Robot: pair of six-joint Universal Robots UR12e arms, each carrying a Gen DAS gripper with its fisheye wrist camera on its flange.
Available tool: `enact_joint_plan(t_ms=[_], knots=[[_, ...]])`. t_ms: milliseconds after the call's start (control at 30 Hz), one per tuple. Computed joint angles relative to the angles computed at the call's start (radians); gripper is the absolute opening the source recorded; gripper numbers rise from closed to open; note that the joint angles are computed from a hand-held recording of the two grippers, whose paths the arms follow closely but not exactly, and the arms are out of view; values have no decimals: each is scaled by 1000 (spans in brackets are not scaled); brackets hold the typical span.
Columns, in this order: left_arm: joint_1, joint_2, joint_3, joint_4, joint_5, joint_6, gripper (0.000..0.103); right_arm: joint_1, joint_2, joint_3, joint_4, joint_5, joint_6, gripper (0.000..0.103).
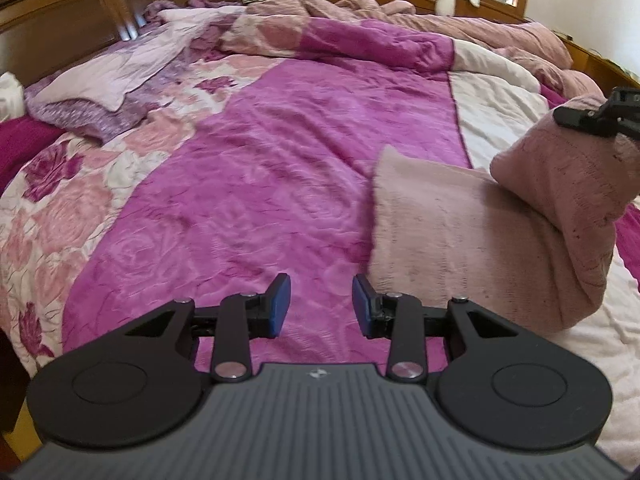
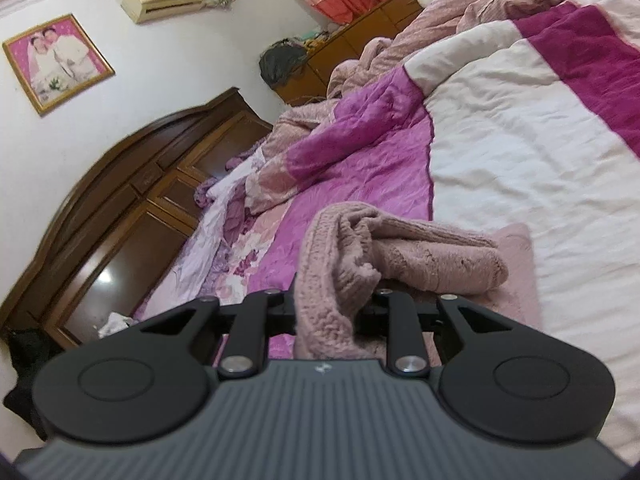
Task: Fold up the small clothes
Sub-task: 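Lift the held side over the cardigan body with the right gripper, then open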
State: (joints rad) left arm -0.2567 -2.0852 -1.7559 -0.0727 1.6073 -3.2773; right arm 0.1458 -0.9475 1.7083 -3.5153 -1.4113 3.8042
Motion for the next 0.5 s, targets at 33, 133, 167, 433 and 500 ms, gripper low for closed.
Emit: enact_joint_plan(t_ms=[33,133,167,433,500], knots=[[5,1,-4,2,0,-4,42,7,6,-8,12,-7,-7,26],[16,4,-15,7,-1,-17,42,28,24,-36,49,-27,-35,25],[20,5,-19,9,-2,-21,42,34,30,-45,61,-33,-44,25],[42,9,-41,28,-26,-52,42,80,73,-111,176,-41,-126,25],[45,9,-44,28,-24,-56,42,88,83,-131,239,-38,-160,27]])
